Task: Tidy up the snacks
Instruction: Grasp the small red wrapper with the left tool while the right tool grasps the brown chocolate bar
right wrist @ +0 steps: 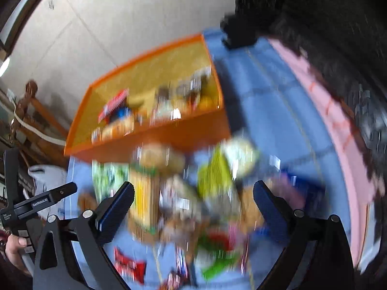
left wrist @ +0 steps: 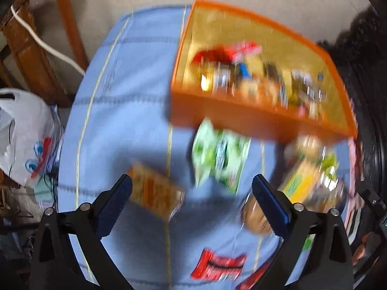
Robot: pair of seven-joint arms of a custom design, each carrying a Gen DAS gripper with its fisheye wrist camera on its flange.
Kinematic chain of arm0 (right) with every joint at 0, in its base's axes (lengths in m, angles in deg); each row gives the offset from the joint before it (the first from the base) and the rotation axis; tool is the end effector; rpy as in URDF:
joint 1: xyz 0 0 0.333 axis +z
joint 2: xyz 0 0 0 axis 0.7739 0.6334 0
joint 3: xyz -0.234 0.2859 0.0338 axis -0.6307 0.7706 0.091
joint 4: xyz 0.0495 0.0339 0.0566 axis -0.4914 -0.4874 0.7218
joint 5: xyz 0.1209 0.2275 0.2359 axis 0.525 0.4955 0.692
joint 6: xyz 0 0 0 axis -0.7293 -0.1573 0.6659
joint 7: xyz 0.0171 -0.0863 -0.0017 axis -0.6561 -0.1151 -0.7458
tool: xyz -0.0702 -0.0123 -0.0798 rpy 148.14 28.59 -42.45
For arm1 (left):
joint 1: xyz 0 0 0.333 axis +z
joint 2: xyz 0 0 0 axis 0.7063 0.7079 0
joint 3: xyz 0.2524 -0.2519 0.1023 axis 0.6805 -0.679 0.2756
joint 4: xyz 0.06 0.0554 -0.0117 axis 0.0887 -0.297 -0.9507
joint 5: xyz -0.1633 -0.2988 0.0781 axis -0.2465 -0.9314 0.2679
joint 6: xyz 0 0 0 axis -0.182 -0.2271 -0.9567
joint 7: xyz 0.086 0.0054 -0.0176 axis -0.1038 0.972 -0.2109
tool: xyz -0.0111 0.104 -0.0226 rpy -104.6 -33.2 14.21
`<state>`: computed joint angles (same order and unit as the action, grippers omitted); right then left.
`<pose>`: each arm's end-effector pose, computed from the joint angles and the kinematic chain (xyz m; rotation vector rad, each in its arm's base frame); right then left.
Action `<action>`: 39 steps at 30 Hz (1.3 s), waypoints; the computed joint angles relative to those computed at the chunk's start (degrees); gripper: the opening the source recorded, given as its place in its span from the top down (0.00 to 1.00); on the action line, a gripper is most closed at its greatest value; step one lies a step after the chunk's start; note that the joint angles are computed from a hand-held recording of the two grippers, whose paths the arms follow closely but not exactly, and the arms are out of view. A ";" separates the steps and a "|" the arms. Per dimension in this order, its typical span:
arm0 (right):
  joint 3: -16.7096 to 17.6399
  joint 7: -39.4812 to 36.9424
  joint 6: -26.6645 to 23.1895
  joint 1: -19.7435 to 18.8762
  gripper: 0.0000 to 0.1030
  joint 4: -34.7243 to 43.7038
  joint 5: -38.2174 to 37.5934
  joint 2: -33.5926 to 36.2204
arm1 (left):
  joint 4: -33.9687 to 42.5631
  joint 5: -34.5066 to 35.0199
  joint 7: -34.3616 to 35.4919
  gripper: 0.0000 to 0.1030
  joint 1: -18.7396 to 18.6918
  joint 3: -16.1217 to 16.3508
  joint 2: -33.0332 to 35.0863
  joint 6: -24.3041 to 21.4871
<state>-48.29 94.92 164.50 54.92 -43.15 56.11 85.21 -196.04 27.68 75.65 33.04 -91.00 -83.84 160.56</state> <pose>0.5167 0.0209 0.4821 -2.1727 1.5582 -0.0424 0.4102 -0.1635 0.4753 -2.5579 1.4571 -0.2621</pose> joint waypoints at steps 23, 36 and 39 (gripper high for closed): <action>4.72 11.34 -0.95 1.78 0.38 -22.00 -15.23 -8.10 | -17.68 -14.33 1.45 0.06 -9.96 0.60 -11.19 -1.38; 1.67 3.74 -2.06 3.19 0.88 -24.01 -11.40 -11.79 | -18.16 -16.01 1.58 0.06 -13.85 -0.65 -10.32 1.92; 0.10 1.42 -5.49 1.26 0.88 -22.63 -7.58 -12.85 | -17.09 -13.99 2.72 0.06 -14.47 -1.43 -8.83 2.52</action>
<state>-48.18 96.34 159.01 56.18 -65.77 48.53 72.36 -213.12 13.69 78.37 18.57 -92.43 -92.67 163.08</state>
